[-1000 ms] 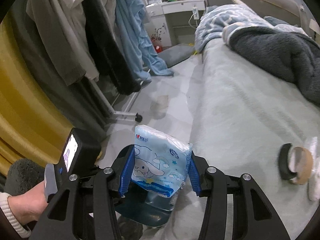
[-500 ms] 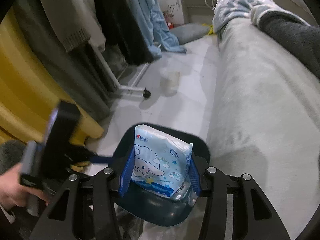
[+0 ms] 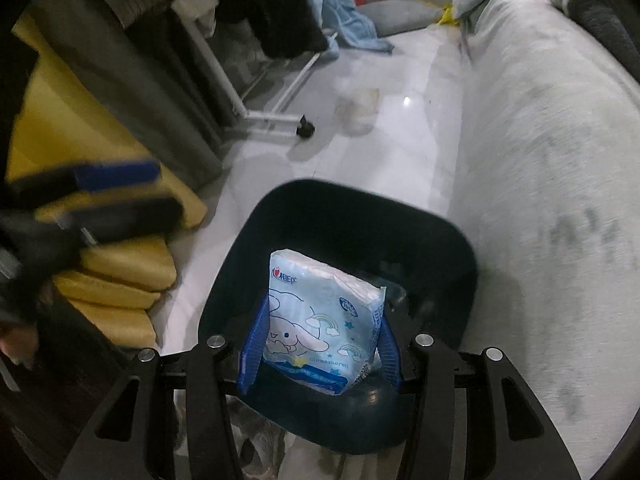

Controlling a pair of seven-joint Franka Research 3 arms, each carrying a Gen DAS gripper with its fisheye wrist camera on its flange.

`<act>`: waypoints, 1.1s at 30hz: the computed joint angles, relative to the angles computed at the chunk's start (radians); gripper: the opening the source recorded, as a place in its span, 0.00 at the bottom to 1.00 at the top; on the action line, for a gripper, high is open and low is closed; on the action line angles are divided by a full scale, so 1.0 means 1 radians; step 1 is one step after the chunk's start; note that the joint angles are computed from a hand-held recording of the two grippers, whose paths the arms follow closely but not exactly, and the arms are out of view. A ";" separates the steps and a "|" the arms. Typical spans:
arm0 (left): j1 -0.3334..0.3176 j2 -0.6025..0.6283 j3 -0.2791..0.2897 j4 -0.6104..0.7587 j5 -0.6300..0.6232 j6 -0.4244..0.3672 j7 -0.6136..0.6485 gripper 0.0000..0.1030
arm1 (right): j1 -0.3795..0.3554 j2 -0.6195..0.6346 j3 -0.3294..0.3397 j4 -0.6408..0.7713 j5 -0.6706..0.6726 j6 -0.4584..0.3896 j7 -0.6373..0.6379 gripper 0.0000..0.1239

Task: Collect trash
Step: 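Open the left tool and right tool to drop the wheel and tissue pack into the wastebasket, then move both tools back toward the tape rolls and cloth balls on the bed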

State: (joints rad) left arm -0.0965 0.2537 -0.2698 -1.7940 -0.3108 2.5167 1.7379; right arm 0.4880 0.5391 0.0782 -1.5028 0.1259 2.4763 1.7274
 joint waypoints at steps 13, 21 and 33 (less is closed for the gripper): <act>0.036 -0.057 -0.051 -0.059 -0.186 0.267 0.168 0.79 | 0.038 0.050 -0.016 0.059 -0.051 -0.100 0.023 0.55; 0.031 -0.112 -0.087 -0.090 -0.376 0.393 0.361 0.85 | 0.047 -0.005 -0.027 0.000 -0.080 -0.044 0.079 0.64; -0.049 -0.133 -0.087 -0.030 -0.656 0.446 0.611 0.91 | 0.063 -0.233 -0.103 -0.248 -0.275 0.200 0.292 0.74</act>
State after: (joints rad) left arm -0.1457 0.1203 -0.3571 -1.8235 -0.9671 2.9630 2.3491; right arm 0.5510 0.3062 -0.0249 -1.7512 -0.1486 2.6762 2.0196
